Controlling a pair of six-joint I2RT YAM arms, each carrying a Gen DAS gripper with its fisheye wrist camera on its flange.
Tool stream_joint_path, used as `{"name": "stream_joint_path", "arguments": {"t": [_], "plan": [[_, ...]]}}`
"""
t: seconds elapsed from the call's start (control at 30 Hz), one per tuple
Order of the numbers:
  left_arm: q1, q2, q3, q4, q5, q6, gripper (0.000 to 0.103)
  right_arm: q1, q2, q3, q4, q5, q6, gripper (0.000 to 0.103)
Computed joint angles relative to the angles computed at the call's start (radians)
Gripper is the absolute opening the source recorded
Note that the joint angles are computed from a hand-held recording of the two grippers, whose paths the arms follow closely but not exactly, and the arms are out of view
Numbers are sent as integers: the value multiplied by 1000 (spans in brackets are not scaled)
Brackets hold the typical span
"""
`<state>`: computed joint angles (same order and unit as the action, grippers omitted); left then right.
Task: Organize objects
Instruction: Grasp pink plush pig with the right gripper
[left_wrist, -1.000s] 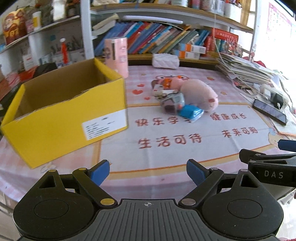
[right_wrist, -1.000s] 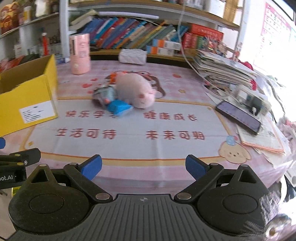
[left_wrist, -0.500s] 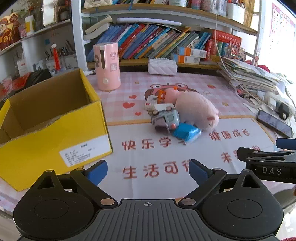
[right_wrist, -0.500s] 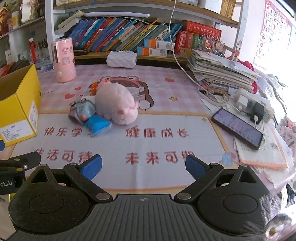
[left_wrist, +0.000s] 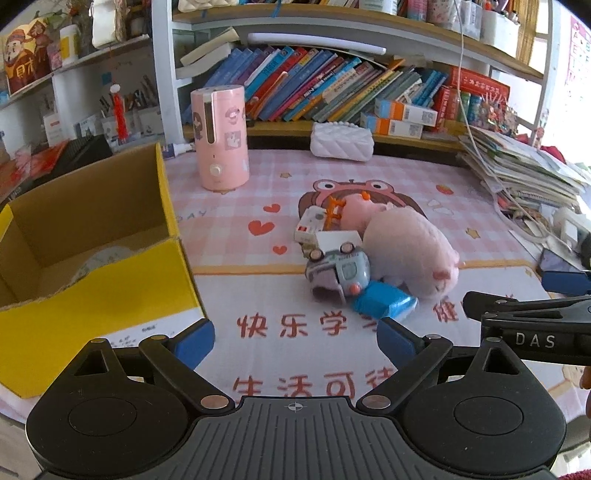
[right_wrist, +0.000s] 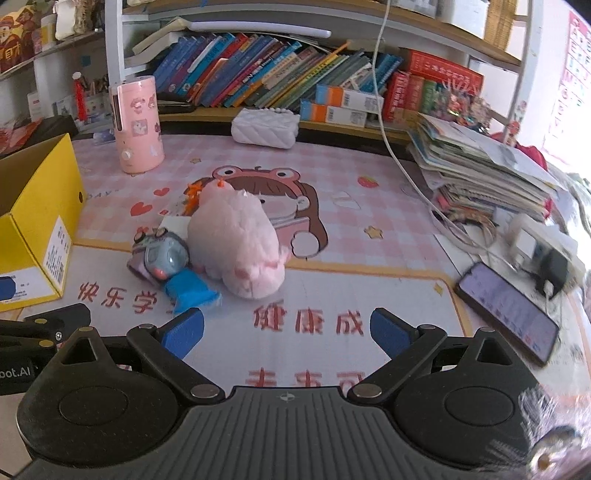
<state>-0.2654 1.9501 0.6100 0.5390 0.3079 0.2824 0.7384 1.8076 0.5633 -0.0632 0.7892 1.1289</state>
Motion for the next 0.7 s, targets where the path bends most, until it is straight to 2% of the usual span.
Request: {"name": "stream_joint_path", "arguments": {"t": [0.23,0.4,0.7], "plan": [[-64,36,59,-10,-56,-59,96,-130,-18,-82,267,-79,-259,93],[-112,59,100,-22,-114,-94,96,-241,-5,-121,433,-181,-417,91],[-160,75,132,-50,-187,-144,96,-422,106,-84,632,-388,-694,90]]}}
